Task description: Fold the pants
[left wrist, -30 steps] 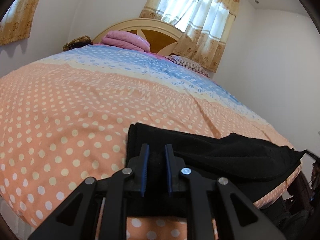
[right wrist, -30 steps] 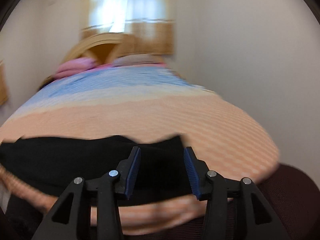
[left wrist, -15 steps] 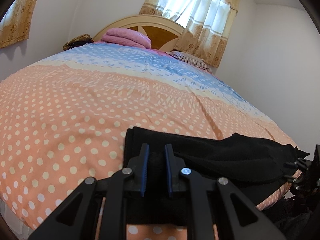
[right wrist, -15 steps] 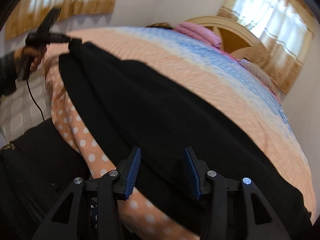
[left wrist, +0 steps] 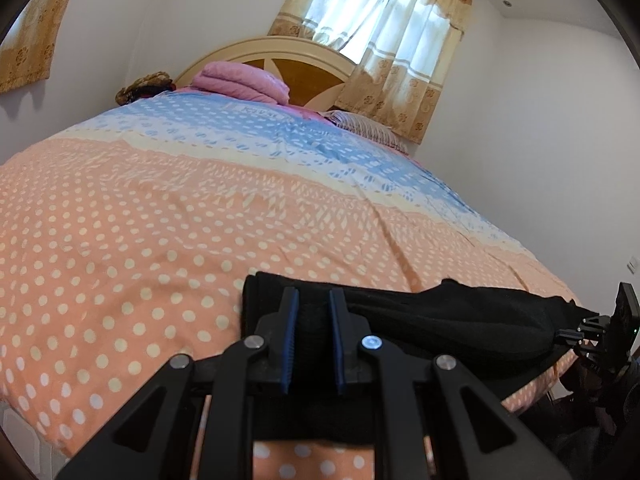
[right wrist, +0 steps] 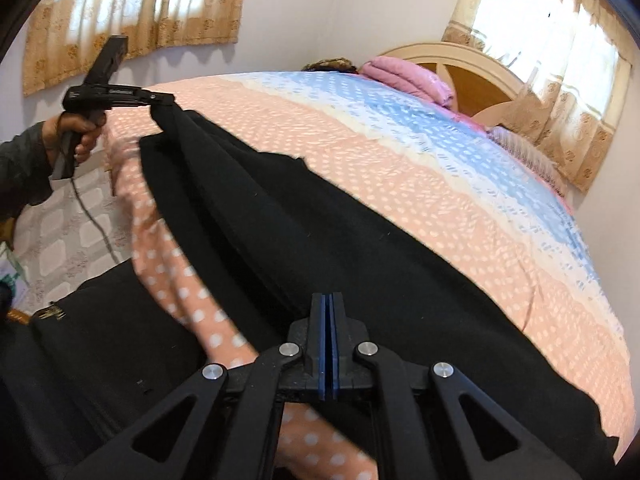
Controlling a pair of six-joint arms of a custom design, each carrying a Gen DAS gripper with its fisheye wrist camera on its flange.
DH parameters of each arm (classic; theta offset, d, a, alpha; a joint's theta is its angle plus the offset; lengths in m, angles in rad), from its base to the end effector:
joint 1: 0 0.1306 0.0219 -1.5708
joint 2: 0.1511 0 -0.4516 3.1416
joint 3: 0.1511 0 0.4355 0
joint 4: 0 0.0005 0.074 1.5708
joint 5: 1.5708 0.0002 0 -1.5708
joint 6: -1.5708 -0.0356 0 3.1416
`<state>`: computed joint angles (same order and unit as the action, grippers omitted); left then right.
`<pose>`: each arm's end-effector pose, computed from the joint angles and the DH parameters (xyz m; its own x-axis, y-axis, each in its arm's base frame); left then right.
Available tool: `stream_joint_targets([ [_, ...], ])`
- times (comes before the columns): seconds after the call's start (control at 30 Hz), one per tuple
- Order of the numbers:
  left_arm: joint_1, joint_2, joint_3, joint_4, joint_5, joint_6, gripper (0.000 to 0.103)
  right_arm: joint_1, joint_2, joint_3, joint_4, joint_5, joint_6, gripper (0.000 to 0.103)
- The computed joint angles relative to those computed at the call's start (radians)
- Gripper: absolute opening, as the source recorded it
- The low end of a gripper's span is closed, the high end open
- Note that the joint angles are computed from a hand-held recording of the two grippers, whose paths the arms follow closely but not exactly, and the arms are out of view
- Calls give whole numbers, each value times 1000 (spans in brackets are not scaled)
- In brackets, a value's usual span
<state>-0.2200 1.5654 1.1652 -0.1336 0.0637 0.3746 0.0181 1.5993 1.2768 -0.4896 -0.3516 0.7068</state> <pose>0.5681 -0.1299 0.3518 -0.5614 -0.2486 -0.7893 0.0708 0.9359 -0.3451 0.5891 0.0224 0.3588 -0.3869 -0.6168 -0.6855 -0.6643 0.7020 -0.2567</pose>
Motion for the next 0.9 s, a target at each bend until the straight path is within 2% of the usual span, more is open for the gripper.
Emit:
stream_joint_targets([
  [0.17, 0, -9, -58, 29, -5, -22, 17, 15, 30, -33, -26, 51, 56, 0],
  [0.33, -7, -32, -114, 86, -26, -42, 21, 8, 23, -40, -22, 57, 59, 0],
  [0.43, -14, -45, -122, 80, -66, -82, 37, -1, 11, -37, 17, 59, 38, 0],
  [0.47, -15, -53, -128, 83, -83, -84, 50, -5, 10, -32, 19, 47, 25, 1],
  [0.5, -15, -61, -136, 93, -96, -85, 58, -9, 12, -23, 5, 24, 19, 3],
  [0.6, -5, -98, -164, 111, -148, -81, 59, 5, 5, -35, 17, 23, 35, 51],
  [0.7, 32, -132, -194, 139, -123, -13, 60, 19, 9, -40, 22, 12, 50, 51],
  [0.83, 48, -101, -143, 64, -72, 37, 58, 37, 13, -48, 80, 45, 48, 51],
  [0.87, 48, -86, -124, 55, -43, 45, 54, 43, 16, -41, 83, 50, 42, 50],
  [0.9, 44, -71, -103, 38, -27, 41, 46, 50, 17, -41, 94, 58, 44, 49],
])
